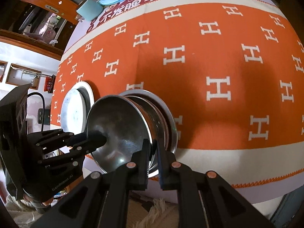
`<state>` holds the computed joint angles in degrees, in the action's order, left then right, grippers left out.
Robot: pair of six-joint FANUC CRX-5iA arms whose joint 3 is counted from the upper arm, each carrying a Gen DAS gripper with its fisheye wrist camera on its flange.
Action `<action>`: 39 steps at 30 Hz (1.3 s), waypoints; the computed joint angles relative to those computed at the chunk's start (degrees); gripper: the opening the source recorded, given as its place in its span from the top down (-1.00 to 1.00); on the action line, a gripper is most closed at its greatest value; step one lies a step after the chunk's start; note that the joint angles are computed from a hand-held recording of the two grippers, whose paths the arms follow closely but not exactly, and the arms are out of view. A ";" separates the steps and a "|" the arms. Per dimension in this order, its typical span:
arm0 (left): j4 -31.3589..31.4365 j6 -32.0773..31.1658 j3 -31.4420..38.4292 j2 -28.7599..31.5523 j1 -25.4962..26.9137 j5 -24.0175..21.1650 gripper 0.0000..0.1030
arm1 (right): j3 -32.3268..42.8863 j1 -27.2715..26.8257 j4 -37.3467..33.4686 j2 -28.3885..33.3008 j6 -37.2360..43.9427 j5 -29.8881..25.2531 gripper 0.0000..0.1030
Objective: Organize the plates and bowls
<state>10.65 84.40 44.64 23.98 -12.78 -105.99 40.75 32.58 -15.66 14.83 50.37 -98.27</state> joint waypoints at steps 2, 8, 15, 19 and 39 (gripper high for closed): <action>-0.13 -0.01 -0.50 -0.10 -0.07 0.14 0.78 | -0.52 0.13 0.20 -0.15 0.03 0.21 0.86; -0.94 -0.12 -0.76 0.04 -0.26 0.13 0.78 | -1.08 0.76 1.12 0.05 0.69 0.18 0.86; -0.79 0.29 -1.26 0.47 -0.22 0.08 0.78 | -0.81 1.09 1.61 0.67 1.27 -0.38 0.86; -0.16 0.55 -1.30 0.58 -0.08 0.16 0.60 | -0.35 1.56 2.35 1.02 1.81 -0.80 0.86; -0.05 0.22 -1.24 -1.50 0.12 3.78 -0.38 | 0.46 2.98 5.55 1.35 3.48 -0.69 0.84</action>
<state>10.60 84.62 43.40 22.48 -12.67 -102.21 41.21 35.56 -10.11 16.18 53.85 -98.97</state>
